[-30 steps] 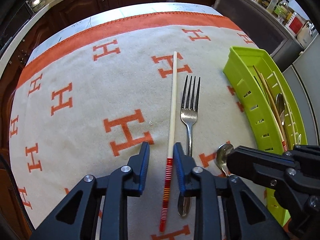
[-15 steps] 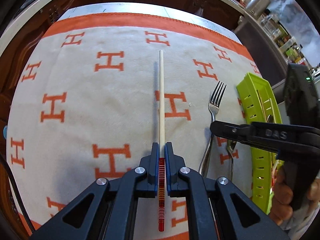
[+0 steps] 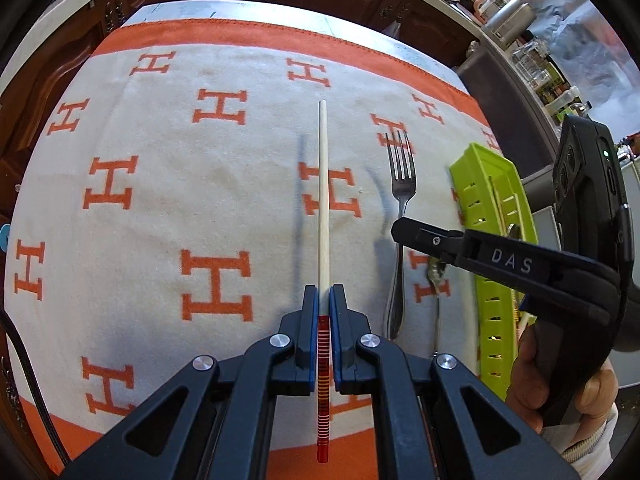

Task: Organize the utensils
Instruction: 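Carry the chopstick and fork into the lime-green tray and open both tools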

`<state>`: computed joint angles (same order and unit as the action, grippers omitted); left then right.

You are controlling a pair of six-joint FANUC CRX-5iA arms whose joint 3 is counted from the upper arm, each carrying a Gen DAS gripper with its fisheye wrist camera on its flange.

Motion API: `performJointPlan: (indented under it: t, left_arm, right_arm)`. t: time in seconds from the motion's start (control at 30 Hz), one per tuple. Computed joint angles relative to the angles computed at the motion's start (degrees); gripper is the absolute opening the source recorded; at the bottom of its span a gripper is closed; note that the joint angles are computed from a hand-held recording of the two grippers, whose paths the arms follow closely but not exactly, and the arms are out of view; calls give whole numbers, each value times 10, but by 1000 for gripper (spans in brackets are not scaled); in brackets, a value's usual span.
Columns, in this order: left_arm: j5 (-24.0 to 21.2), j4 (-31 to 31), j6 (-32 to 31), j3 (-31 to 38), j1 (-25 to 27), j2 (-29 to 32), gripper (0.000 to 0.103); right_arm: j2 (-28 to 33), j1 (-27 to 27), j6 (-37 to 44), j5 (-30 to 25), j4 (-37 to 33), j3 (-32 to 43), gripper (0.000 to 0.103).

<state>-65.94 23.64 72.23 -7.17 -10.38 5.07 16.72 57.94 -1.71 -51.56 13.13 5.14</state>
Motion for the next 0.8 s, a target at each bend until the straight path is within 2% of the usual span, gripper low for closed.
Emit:
performJointPlan:
  t: [0.13, 0.23, 0.33, 0.43, 0.53, 0.67, 0.8]
  left_arm:
    - [-4, 18, -7, -2, -10, -11, 3]
    - [-10, 33, -11, 1, -22, -14, 3]
    - [-16, 51, -16, 7, -40, -14, 3]
    - [-25, 76, -16, 18, -61, -2, 3]
    - [-29, 86, -7, 43, -97, 19, 3]
    - [-27, 83, 16, 77, -140, 48, 3]
    - [-32, 62, 53, 118, -176, 90, 3]
  right_arm:
    - [-43, 26, -45, 7, 47, -43, 2]
    - [-91, 51, -86, -11, 89, -84, 2]
    - [-139, 79, -118, -60, 124, -118, 2]
    - [-185, 106, -136, -146, 139, -144, 2]
    - [-213, 125, -149, -225, 137, -159, 2]
    - [-249, 133, -151, -273, 112, -187, 2]
    - [-273, 131, -134, -269, 93, -211, 2]
